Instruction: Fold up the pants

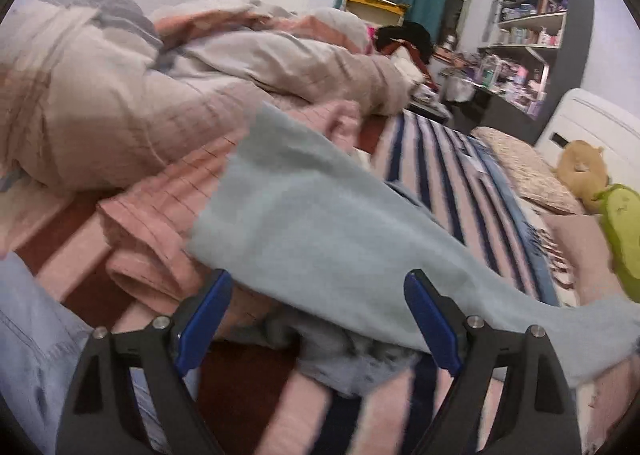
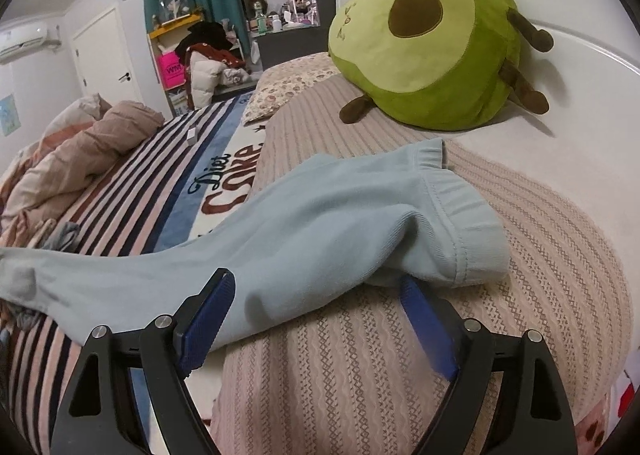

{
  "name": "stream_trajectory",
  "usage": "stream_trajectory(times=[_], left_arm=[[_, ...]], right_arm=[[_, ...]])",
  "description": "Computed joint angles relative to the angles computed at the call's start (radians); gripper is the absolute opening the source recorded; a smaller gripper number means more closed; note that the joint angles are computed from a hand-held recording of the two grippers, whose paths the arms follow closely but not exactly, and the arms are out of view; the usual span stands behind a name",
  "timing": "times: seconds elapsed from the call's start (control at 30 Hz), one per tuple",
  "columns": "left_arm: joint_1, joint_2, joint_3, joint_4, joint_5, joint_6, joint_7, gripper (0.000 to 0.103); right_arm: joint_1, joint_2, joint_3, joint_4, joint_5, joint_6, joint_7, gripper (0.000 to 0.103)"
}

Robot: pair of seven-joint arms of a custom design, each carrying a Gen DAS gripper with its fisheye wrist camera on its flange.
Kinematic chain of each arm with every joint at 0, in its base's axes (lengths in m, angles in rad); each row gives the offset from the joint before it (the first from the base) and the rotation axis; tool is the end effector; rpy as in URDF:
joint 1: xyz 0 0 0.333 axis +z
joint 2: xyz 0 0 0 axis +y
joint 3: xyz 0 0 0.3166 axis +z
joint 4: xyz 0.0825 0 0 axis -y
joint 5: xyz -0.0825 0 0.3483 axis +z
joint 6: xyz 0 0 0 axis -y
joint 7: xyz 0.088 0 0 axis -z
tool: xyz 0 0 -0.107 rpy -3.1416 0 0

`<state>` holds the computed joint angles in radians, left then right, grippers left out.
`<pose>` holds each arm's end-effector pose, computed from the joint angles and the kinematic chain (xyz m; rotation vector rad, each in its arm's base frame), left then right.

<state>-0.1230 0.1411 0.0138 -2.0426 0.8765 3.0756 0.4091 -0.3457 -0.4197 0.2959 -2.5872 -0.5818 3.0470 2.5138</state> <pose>0.5701 -0.1253 0.4794 -1.8768 1.5331 -0.9584 0.4187 0.0324 0.5042 -1.3205 2.0046 -0.8414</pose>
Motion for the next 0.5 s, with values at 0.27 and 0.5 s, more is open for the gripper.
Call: stream_trajectory(times=[0.27,0.5], left_arm=[[-0.004,0.068,0.003,0.094,0.098,-0.112,-0.074,0.086],[-0.017,0.144,-0.011,0.180,0.019,-0.079,0.048,0.033]], right_arm=[[-0.024,0.003,0.029,0.015,-0.047,-0.028,0.030,0.083],[-0.007,0.018,0.013,0.043,-0.096,-0.053,0.087,0.074]])
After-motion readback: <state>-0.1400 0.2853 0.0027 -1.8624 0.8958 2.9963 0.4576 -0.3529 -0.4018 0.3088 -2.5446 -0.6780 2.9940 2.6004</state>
